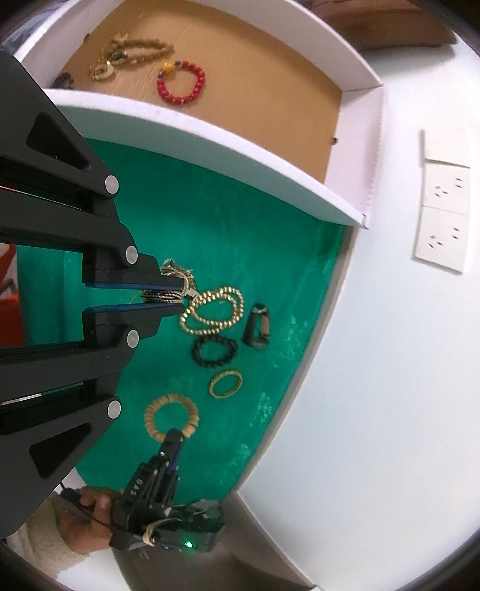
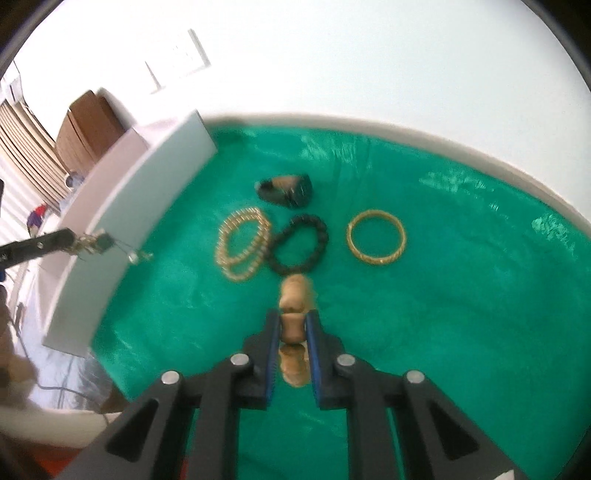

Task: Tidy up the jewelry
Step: 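Carry both items into the white box and open both grippers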

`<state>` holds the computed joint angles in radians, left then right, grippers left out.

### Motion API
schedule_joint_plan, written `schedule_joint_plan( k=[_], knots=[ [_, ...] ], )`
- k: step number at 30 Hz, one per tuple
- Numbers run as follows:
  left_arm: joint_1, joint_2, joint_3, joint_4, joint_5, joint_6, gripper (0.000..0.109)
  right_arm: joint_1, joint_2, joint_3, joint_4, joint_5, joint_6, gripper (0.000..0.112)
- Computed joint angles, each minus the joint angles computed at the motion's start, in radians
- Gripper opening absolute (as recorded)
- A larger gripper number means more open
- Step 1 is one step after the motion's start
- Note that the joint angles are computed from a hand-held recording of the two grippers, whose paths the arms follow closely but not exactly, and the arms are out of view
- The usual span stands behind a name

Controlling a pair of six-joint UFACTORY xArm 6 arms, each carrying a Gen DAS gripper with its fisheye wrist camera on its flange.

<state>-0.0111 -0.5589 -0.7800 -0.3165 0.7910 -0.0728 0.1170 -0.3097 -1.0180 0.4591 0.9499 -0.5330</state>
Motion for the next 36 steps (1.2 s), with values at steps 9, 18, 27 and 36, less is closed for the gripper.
schedule_joint_plan(
  k=[9,18,27,36],
  knots=[
    [0.039,-0.07,-0.09,0.052,0.118,-0.044,0.004,0.052,-0.043,-0.079,0.037,0.027,-0.023,0.015],
    [0.207,-0.14,-0.131,0.024,0.163,-0.047,0.004,0.218,0.066,-0.274,0.105,0.037,-0.079,0.015],
    [0.48,-0.176,-0.14,0.062,0.199,-0.027,0.004,0.422,0.279,-0.542,0.172,0.046,-0.16,0.015],
    [0.678,-0.073,-0.072,0.078,0.089,0.045,0.004,0.617,0.639,-0.905,0.113,0.138,-0.11,0.015]
  ],
)
